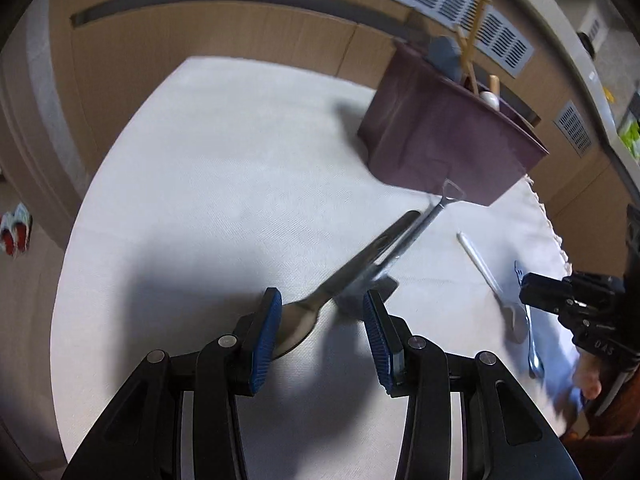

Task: Organize utensils
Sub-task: 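Grasp the white plastic spoon with the right gripper while the left gripper grasps the black chopstick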

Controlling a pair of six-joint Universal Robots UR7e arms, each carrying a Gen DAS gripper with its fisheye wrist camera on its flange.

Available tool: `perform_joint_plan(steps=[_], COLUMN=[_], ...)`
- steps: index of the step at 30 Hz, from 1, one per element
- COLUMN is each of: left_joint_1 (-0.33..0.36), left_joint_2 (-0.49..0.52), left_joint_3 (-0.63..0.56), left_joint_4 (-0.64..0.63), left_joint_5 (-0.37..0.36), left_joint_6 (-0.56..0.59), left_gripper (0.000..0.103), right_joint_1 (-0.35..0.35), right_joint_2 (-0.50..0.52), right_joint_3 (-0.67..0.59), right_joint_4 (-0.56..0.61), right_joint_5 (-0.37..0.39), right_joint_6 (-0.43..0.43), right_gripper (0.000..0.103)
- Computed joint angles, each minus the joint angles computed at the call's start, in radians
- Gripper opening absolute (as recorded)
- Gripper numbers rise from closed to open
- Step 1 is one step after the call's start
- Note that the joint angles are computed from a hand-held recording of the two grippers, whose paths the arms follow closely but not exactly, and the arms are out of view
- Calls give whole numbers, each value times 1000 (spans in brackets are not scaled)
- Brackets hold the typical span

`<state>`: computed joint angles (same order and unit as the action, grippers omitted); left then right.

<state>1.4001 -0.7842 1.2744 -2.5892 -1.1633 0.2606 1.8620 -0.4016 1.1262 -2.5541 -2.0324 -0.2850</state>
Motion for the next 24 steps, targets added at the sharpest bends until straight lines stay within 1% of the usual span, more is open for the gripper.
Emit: perform_joint_plan(steps=[1, 4, 6, 8, 10, 11, 13, 15, 17, 19, 21, 22, 24], left_joint_1=[-2, -4, -12, -16, -24, -28, -30, -22, -11, -6, -7, -10, -25], left_joint_2=[-4, -21, -33, -51, -67, -74, -81, -83, -78, -71, -61, -52, -28], left_joint_3=[2, 12, 33, 57, 79, 90, 93, 86, 69, 60, 44, 27, -8], left_joint_4=[25, 119, 137, 126, 85, 54, 25, 7, -14, -49, -35, 1, 64], left_joint_5=[-24, -126, -159, -179, -160, -137, -108, -101, -109, -108, -87, -77, -34], left_joint_6=[0, -4, -2, -5, -2, 4, 0, -23, -47, -52, -51, -41, -10], left_gripper=[43, 43, 43, 43, 43, 43, 43, 43, 43, 43, 43, 43, 43], right_joint_1=[0, 0, -1, -4, -5, -4, -1, 3, 10, 14, 16, 15, 14], right_joint_2=[-1, -1, 8, 22, 51, 66, 94, 115, 147, 170, 177, 179, 162], right_joint_3=[1, 5, -12, -41, -84, -106, -142, -164, -207, -237, -250, -255, -227], right_joint_4=[3, 2, 28, 64, 88, 100, 110, 92, 90, 84, 88, 92, 71], right_joint_5=[-3, -23, -18, -1, 0, -6, -37, -61, -90, -102, -103, -100, -102], right_joint_6=[-1, -17, -28, -27, -21, -25, -33, -62, -93, -113, -104, -96, -85], right_gripper=[14, 14, 14, 14, 14, 14, 14, 14, 14, 14, 13, 9, 8])
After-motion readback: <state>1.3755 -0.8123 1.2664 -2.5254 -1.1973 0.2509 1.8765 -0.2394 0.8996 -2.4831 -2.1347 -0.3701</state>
